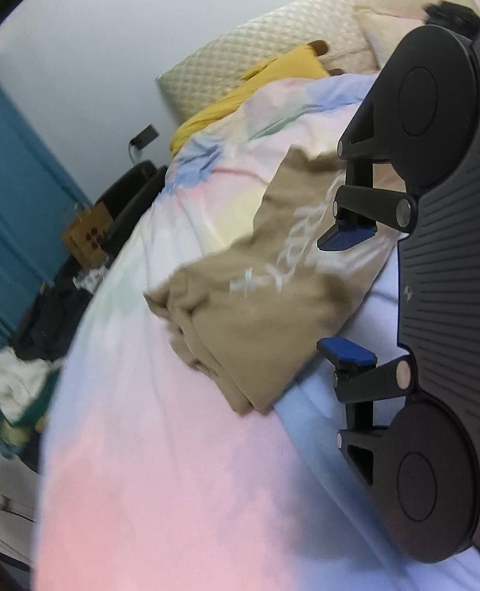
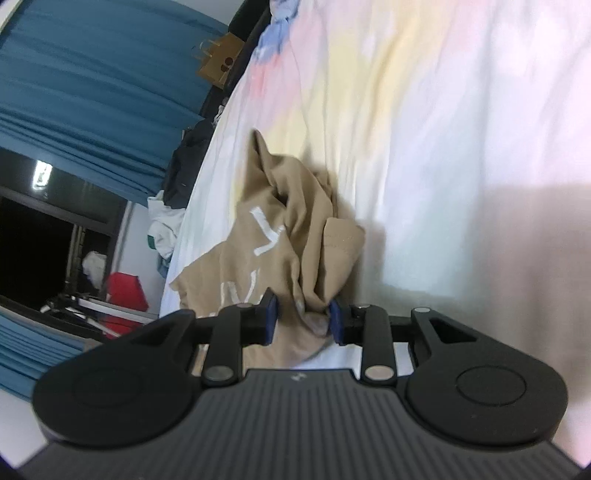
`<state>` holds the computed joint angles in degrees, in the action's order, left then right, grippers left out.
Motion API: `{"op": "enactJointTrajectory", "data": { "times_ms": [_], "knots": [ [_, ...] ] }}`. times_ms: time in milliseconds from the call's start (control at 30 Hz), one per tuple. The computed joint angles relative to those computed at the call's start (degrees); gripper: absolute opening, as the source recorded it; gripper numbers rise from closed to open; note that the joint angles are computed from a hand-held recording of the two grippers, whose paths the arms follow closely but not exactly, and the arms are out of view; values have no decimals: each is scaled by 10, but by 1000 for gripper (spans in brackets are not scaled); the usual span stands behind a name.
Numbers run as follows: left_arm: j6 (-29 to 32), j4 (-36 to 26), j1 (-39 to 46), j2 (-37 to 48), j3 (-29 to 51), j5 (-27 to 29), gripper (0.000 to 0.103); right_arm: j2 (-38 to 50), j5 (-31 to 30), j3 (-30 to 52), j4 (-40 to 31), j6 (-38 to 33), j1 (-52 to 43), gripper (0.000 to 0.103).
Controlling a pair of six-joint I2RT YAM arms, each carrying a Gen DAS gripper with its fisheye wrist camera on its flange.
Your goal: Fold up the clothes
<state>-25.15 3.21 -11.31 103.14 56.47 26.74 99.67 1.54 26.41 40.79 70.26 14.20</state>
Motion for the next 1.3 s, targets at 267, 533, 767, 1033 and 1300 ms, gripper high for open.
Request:
{"op": "enactJointTrajectory", "data": {
  "times_ms": [267,533,767,1033,1300],
  "knots": [
    [78,-174,-61,-251,-7,-95,70,-361,112,-8,-334,-85,98,36],
    [138,-371,-135,-554,-48,-211,87,-517,368,74,-591,-95,365,65],
    [129,-501,-258,-736,-50,-373,103,-450,582,144,-712,-27,585,89],
    [50,-573,-488,-827,-77,-629,103,-295,679,187,-758,16,647,89],
    [127,-479,-318,-884,-176,-506,103,-210,691,163,-648,-29,609,89]
  ]
}}
